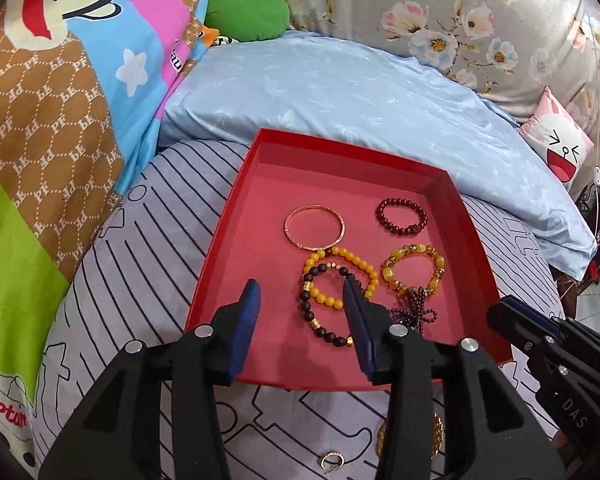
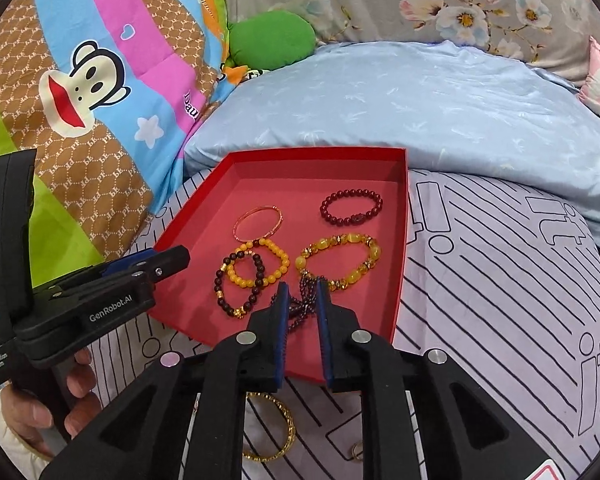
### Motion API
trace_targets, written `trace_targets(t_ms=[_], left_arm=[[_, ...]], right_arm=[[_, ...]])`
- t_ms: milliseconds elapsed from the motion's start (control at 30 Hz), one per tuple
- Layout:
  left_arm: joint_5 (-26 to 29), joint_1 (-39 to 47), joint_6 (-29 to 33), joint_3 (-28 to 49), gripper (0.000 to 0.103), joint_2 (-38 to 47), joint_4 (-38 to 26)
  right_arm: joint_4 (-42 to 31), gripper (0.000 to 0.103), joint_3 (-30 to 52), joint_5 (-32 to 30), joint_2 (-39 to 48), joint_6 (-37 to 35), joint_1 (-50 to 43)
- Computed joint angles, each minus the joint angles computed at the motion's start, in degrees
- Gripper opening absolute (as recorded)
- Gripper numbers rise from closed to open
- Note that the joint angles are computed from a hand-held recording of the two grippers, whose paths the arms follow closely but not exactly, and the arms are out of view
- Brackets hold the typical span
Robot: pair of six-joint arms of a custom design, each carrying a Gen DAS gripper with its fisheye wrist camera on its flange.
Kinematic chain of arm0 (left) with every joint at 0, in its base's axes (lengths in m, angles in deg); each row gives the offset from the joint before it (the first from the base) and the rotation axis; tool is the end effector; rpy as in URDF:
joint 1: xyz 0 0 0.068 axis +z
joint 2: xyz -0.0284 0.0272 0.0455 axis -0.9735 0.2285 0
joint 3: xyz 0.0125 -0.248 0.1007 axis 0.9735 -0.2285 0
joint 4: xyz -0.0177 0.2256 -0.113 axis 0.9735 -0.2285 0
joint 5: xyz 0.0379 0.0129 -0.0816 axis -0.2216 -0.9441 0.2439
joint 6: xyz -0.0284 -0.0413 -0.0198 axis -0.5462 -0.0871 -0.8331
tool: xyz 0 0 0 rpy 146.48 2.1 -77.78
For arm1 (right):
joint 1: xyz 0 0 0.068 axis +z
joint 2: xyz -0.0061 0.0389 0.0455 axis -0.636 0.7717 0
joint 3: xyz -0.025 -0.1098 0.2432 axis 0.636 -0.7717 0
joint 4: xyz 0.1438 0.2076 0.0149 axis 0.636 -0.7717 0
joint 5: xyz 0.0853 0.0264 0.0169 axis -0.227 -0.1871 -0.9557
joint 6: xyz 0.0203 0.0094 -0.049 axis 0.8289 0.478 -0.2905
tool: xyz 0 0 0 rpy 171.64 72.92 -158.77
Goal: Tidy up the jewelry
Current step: 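Carry both bracelets into the red tray, opening the left tool to release, then withdraw both tools from the tray toward the twisted gold cuff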
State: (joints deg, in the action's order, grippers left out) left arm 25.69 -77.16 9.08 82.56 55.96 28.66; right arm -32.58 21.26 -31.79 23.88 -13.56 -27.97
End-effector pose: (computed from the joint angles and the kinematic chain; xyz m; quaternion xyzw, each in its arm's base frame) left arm 0.2853 0.0012 0.2807 -0.1819 0.9176 -0.0238 0.3527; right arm 0.3360 0.0824 0.2912 -0.2216 0.9033 0.1952 0.3111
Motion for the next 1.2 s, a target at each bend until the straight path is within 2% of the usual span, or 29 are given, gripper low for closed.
trace_targets(t_ms=[500, 1100, 1167, 1200], left_arm=[[-1.1, -1.9, -3.2, -6.6, 0.041, -10.6, -3.4], [-6.6, -10.1, -8.8, -14.2, 0.041, -20.4, -8.5], [-7.3, -11.1, -9.9, -15.2, 0.044, -21.1, -8.8], [-7.5, -11.5, -10.2, -15.6, 0.044, -21.4, -8.9]], right_arm=[[-1.6, 0.015, -7.2, -1.2, -7.7, -0.8, -1.0], [-4.6, 0.015, -17.9, -1.4, -16.2, -4.6, -4.8], [-4.7, 0.019, -19.3, -1.1, -16.9, -4.8, -4.6], [-4.5, 0.024, -19.8, -0.8, -17.3, -4.8, -4.3]])
